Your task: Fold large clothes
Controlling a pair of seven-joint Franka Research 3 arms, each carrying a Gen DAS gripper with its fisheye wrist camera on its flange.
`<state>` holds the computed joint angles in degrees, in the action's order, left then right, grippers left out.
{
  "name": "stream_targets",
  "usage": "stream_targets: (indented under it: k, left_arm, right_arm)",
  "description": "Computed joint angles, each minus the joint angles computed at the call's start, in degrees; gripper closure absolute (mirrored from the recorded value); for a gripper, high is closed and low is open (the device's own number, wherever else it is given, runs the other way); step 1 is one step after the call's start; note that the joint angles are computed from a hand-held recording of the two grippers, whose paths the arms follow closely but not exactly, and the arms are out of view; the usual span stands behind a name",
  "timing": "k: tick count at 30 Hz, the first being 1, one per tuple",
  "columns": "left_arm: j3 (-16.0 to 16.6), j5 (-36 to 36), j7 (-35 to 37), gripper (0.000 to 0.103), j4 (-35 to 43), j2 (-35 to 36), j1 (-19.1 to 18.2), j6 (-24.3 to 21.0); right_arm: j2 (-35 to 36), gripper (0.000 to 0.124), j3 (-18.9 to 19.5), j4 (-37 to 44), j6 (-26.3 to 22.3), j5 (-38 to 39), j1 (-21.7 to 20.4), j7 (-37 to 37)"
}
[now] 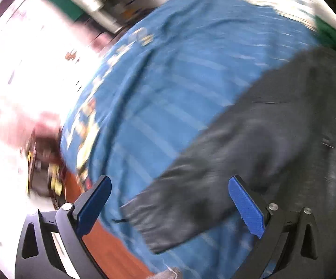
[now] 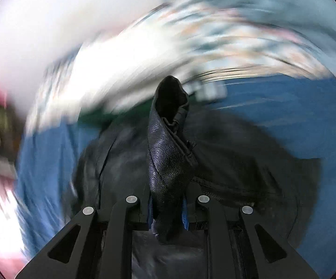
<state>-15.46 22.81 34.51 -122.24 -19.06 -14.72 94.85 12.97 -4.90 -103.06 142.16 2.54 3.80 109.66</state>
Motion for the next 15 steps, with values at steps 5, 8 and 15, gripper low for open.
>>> stream_targets:
  k: [5,8,15]
  left_arm:
    - [3.2,-4.7,-2.0,0.0,-10.5,-10.3,1.7,-2.3]
    - [4.7,-8.7,-2.6,0.0,-16.1,-16.5,1.7,-1.7]
    - [10.6,-31.2,-8.7,0.001,-30.3,-29.1,0.6,13.8]
  right_arm:
    - [18.7,0.1,1.8,16.9,-12.0,-7.6,8.9,-5.3]
    - [20.8,0.074,5.2,19.3,-16.4,-1.5,7.7,-12.1]
    - [0.4,0.046,5.8,-2.9,-11.6,16.7,2.0,-22.7]
